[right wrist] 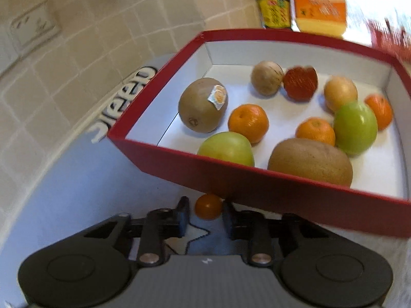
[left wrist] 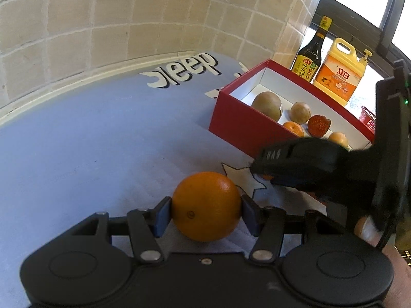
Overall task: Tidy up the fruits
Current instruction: 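Grasp the large orange with the left tool, then grasp the small tangerine with the right tool while the left tool lifts the orange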
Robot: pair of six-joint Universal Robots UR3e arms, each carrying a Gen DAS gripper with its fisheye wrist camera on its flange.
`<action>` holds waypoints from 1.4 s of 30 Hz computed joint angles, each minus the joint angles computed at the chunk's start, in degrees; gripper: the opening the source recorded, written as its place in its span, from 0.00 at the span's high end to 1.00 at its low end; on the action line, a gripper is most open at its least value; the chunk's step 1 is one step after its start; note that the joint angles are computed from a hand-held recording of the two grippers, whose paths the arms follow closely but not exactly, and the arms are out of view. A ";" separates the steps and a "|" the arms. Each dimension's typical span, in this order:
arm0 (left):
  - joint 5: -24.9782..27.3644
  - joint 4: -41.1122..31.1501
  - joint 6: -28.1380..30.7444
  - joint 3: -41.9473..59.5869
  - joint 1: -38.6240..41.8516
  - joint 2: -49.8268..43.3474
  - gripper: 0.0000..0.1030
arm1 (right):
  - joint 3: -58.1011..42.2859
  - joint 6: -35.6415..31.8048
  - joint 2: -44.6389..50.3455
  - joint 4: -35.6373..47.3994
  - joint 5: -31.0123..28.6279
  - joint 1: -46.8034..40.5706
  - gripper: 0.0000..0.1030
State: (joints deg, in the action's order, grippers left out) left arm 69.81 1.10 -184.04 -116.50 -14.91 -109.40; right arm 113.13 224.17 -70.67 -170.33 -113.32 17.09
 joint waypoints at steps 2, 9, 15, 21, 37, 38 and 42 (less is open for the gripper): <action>0.16 0.02 -0.15 0.01 -0.11 0.14 0.34 | 1.08 -2.03 -0.58 -0.90 0.95 -0.44 0.77; 1.02 -1.62 -0.44 -0.39 -0.32 1.92 0.34 | 9.18 -11.25 -7.20 -5.90 7.67 -3.12 0.77; 3.50 -4.64 0.99 0.18 -2.81 3.06 0.35 | 19.96 -25.08 -20.72 -5.15 18.30 -8.53 0.77; 5.31 -5.09 -1.46 0.90 -5.44 2.63 0.34 | 31.89 -34.41 -38.67 0.96 24.14 -17.28 0.77; 7.79 -3.74 -4.59 -0.93 -5.83 3.26 0.22 | 37.27 -38.27 -49.10 10.85 36.78 -30.03 0.53; 7.97 -3.82 -4.81 -0.97 -5.90 3.47 0.22 | 37.10 -37.51 -48.98 10.57 35.83 -29.31 0.53; 5.31 -4.97 -4.32 -1.32 -5.46 4.34 0.22 | 36.19 -34.45 -49.81 12.22 29.89 -25.83 0.52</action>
State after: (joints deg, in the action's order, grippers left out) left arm 75.11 -3.87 -188.36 -117.82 -20.38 -105.06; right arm 149.32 189.72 -120.47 -158.11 -83.43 -8.75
